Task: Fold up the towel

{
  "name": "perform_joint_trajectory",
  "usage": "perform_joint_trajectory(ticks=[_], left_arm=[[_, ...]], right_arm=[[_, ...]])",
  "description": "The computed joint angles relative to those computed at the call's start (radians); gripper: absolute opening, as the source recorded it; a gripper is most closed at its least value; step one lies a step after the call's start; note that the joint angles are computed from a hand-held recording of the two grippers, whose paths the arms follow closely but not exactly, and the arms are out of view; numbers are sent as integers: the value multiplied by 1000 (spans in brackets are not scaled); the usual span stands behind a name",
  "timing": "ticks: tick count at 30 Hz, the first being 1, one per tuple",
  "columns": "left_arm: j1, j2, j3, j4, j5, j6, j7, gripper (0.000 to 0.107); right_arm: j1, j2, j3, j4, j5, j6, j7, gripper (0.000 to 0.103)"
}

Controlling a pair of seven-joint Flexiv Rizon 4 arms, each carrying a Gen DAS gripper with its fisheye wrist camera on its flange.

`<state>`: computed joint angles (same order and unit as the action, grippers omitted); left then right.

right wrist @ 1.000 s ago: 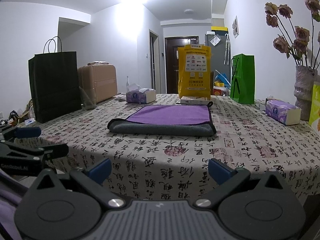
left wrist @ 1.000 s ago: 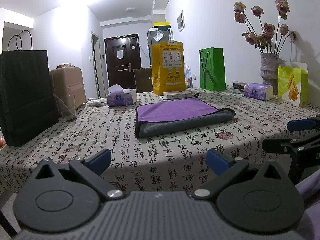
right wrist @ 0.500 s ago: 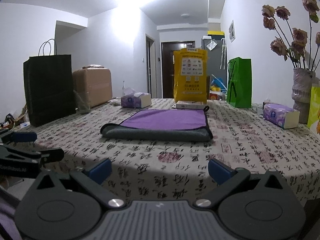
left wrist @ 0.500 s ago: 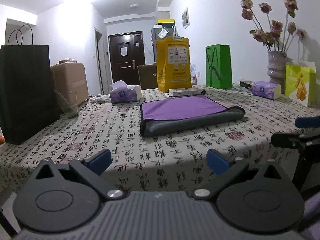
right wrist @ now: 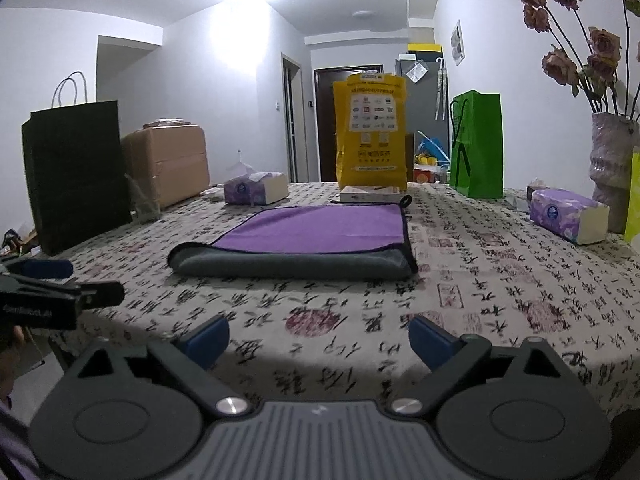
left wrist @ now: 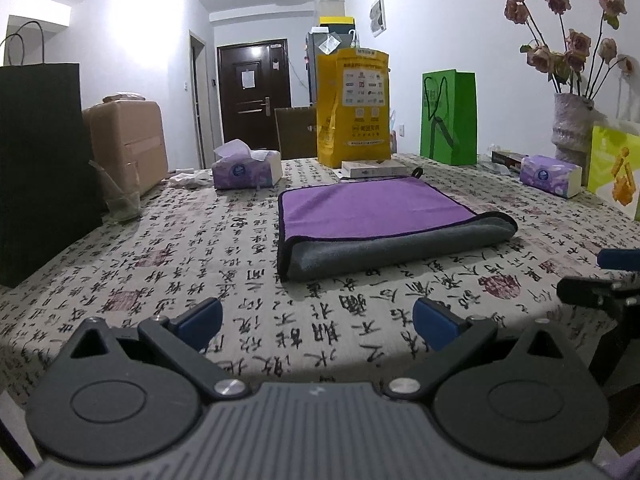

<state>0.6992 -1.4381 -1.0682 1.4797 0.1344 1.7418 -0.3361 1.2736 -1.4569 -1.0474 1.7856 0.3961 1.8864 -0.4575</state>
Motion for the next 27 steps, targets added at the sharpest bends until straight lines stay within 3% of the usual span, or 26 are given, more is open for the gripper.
perform_joint_trajectory(ticks=[3,5,7,12,17,20,24,27], left_arm=[[-29,-6,-4,-51,-25,-34,8,103],[-57,-1,2,-92,-63,-68,12,98],[-96,7,17,-149,-115,-114,24,88],[-268,43,174,-405,-261,-309,35,72],[-436,0,336,-718,-390,-525,-17,70],[-512,-42,454,-894,-443,-680,-85,67],[-529,-47,496,-927,-492,-744,-57,42],[-538,-42,539,-936,-523,-785,-53,33]], right_arm=[[-33,9,3,-18,-15,-8,-6,89],[-67,30,20,-32,-38,-5,-22,78],[-115,62,52,-52,-65,7,-55,54],[-210,79,80,-126,-87,-1,-106,40],[-303,83,86,-215,-125,-35,-150,39],[-397,122,154,-277,-179,-43,-181,41],[-555,184,324,-369,-265,-36,-246,40],[-629,210,417,-409,-311,-47,-294,39]])
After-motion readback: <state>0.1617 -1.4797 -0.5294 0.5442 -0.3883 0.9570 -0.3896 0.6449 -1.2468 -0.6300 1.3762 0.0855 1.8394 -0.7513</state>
